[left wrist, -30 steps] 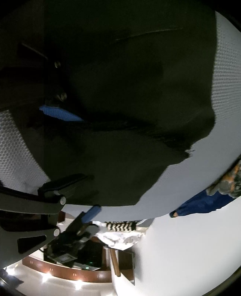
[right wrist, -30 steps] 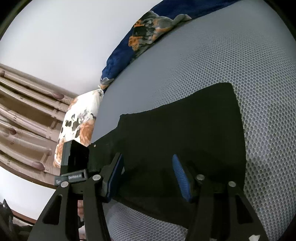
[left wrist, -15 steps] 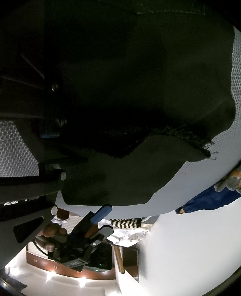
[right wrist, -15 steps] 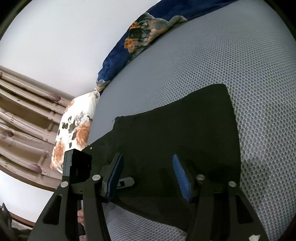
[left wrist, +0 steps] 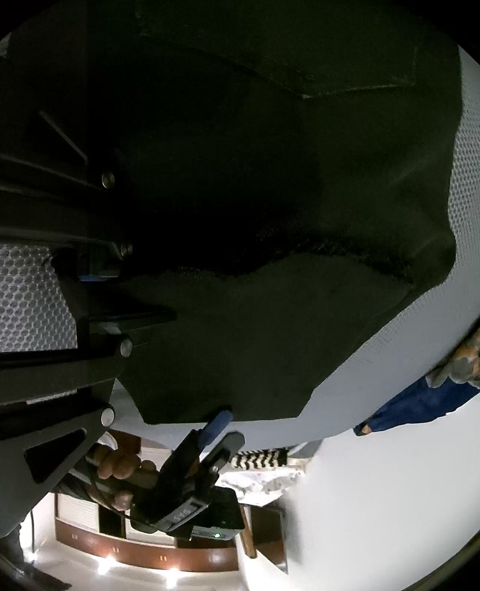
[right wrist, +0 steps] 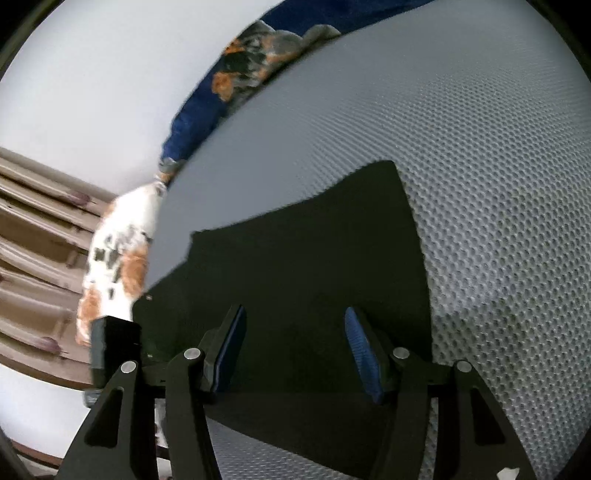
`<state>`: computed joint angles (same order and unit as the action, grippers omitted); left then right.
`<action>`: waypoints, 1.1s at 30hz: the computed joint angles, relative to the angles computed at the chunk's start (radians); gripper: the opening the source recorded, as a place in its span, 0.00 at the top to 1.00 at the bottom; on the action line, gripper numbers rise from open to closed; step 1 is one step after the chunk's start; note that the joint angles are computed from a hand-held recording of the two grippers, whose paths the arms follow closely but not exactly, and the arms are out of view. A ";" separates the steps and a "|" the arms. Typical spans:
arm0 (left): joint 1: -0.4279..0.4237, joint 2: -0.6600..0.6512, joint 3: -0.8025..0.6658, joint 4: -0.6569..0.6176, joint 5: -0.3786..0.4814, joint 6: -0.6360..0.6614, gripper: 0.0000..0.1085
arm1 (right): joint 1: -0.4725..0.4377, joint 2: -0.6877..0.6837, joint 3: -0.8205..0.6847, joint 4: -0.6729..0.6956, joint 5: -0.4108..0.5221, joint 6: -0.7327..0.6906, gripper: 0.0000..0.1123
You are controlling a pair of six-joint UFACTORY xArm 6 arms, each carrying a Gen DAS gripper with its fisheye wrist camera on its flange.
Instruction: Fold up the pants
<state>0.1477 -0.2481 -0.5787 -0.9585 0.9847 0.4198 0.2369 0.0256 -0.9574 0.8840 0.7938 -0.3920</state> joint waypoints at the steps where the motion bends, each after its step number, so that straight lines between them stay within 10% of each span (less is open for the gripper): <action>1: -0.001 0.000 -0.004 0.010 0.001 -0.002 0.86 | 0.002 0.004 0.000 -0.012 -0.001 0.011 0.53; 17: -0.188 -0.067 0.019 0.357 -0.452 -0.149 0.67 | 0.080 0.046 -0.046 -0.369 -0.205 0.169 0.52; 33: -0.190 0.099 -0.120 0.333 -0.409 -0.091 0.61 | 0.060 0.131 -0.121 -0.385 -0.181 0.147 0.52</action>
